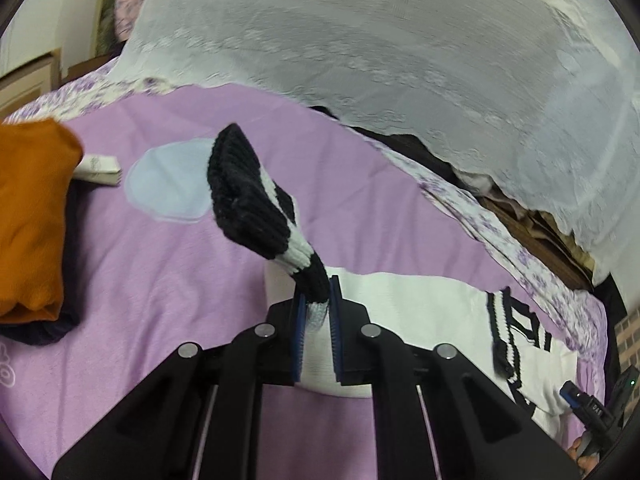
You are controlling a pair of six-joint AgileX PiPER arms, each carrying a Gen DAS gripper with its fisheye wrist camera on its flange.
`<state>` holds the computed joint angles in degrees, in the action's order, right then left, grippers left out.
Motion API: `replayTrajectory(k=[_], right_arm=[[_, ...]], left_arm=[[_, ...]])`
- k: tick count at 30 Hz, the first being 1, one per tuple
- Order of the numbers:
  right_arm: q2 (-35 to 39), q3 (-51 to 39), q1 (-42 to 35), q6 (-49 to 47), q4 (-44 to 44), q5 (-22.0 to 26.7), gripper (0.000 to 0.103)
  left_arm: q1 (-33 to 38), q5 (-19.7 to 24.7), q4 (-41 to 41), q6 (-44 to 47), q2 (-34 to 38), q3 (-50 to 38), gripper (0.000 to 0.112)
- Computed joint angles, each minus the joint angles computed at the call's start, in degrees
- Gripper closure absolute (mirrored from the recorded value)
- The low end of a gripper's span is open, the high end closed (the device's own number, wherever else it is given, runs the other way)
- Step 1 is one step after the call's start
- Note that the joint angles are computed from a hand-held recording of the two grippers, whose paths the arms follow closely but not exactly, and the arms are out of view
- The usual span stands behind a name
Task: Fold small clothes
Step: 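Carry the held sleeve with the left gripper across the body over the first sleeve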
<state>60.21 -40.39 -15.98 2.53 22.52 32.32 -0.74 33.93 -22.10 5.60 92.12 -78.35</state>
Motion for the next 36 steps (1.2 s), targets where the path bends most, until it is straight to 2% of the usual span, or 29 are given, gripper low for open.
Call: replayTrajectory(k=[7, 11, 14, 20, 23, 26, 36], right_arm=[[-6.07, 2.76, -15.25, -14.81, 6.7, 7.77, 0.053], [-7.62, 4.58, -27.8, -28.36, 15.21, 14.14, 0.053], [-8.12, 5.52, -33.57, -34.4, 19.51, 16.98, 0.053], [-7.21, 6.83, -38.61, -40.97, 25.65, 19.01, 0.052], [-6.9, 7.65, -40.07, -42.93, 27.29, 17.93, 0.052], [-5.45, 8.19, -41.35, -44.26, 28.59, 17.11, 0.052], [0.3, 8.6, -47.06, -47.41, 33.84, 20.08, 0.052]], left_arm=[[-8.0, 0.26, 9.23, -8.86, -0.43, -2.73, 0.103], [-12.62, 0.85, 14.68, -14.26, -0.24, -4.3, 0.103], [-16.5, 1.62, 18.86, -18.25, 0.12, -5.86, 0.103], [-24.89, 4.23, 27.54, -26.0, 1.34, -10.47, 0.103], [-28.73, 5.68, 30.84, -29.11, 2.65, -13.08, 0.103], [-31.93, 6.74, 33.31, -31.48, 3.98, -15.2, 0.103], [-41.95, 11.3, 38.03, -36.19, 11.93, -26.18, 0.103]])
